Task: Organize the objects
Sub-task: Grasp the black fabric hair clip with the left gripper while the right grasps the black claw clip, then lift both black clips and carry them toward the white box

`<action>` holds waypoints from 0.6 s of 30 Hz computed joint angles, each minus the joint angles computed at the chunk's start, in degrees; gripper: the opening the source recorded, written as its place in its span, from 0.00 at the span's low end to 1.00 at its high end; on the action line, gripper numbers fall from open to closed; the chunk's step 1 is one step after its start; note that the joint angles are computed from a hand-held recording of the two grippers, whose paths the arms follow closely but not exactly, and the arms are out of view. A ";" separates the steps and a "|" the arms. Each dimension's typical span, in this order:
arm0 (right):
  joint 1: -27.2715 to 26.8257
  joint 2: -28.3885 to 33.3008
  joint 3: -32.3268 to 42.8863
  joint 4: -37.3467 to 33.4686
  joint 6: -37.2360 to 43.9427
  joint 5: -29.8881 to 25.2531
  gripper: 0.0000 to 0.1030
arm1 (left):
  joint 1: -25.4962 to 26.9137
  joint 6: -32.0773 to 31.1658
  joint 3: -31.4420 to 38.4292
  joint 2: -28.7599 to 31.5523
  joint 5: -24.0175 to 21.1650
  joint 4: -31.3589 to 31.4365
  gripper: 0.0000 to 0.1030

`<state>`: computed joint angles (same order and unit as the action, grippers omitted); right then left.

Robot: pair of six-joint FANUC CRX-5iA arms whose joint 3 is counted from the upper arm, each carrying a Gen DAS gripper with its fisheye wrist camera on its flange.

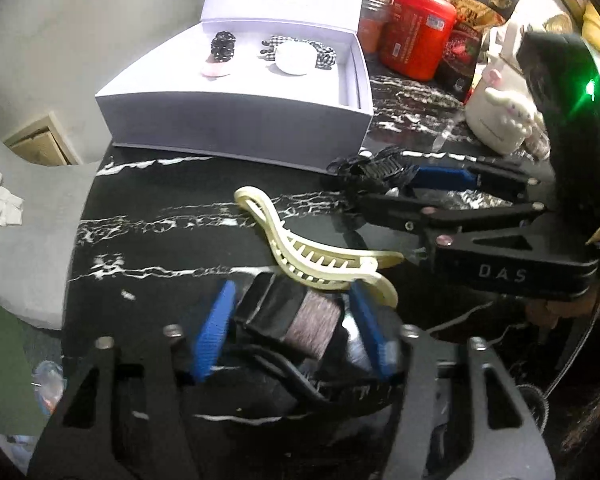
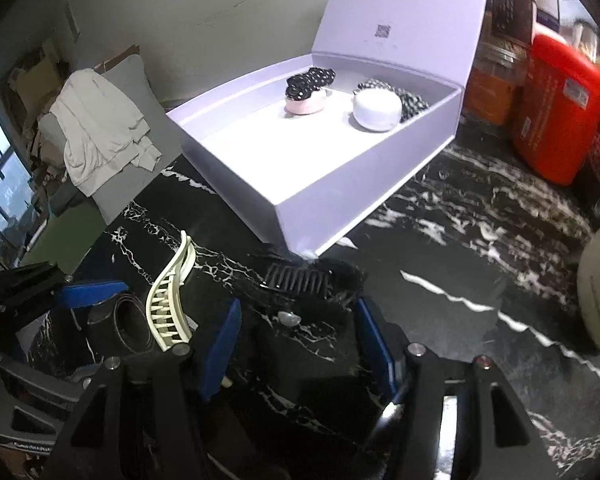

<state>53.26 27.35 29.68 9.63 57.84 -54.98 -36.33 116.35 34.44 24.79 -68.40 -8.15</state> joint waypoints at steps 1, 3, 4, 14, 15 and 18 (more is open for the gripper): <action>-0.15 -0.38 -0.66 -0.05 -0.55 0.79 0.52 | 0.28 0.02 -0.72 -0.25 1.14 0.74 0.45; -0.20 -0.94 -1.58 0.24 -0.93 1.53 0.40 | 0.52 -0.06 -1.96 -0.79 2.77 1.35 0.45; 0.00 -1.37 -2.44 1.13 -1.43 2.07 0.35 | 0.50 -0.03 -2.00 -0.83 2.83 1.30 0.45; 1.16 -3.77 -4.88 2.88 -0.82 1.36 0.29 | -1.64 1.24 0.01 -1.79 1.65 -2.25 0.45; 1.17 -3.88 -4.89 2.77 -0.82 1.00 0.28 | -1.64 1.27 0.10 -1.81 1.64 -2.16 0.45; 0.97 -4.37 -5.00 1.50 -0.13 0.35 0.28 | -1.87 1.96 1.26 -1.33 0.76 -2.94 0.45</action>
<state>54.23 22.98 24.68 11.13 57.71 -54.63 -38.20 118.32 35.70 23.46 -67.64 -11.08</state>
